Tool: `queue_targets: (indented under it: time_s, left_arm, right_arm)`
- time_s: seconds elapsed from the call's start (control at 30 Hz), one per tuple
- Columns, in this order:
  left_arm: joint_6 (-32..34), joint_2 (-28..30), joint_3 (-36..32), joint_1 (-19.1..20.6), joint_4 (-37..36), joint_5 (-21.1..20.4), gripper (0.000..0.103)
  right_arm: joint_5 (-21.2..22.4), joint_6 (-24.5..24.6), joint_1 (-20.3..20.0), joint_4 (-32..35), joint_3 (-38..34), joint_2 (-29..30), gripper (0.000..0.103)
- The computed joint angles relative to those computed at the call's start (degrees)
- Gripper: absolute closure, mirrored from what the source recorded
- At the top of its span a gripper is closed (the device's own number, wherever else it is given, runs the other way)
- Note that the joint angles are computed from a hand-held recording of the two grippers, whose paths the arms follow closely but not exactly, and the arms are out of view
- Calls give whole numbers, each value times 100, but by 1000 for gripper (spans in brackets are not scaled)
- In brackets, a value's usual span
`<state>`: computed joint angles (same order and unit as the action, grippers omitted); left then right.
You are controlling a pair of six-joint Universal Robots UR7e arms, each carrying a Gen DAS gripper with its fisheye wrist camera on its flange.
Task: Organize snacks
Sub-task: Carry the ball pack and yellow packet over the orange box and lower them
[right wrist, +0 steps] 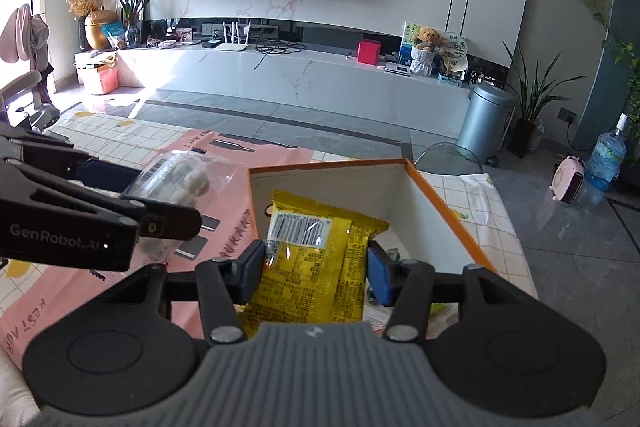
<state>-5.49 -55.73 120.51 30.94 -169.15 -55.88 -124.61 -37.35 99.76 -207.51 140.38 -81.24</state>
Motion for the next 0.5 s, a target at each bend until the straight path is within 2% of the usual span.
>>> queue_targets:
  time_s: [0.23, 0.5]
  left_arm:
    - [493, 721, -858, 264, 433, -387, 38]
    - [808, 1357, -1473, 424, 788, -462, 38]
  right_arm:
    - [144, -104, -603, 892, -421, -150, 51]
    - [52, -287, -996, 1512, -943, 140, 51]
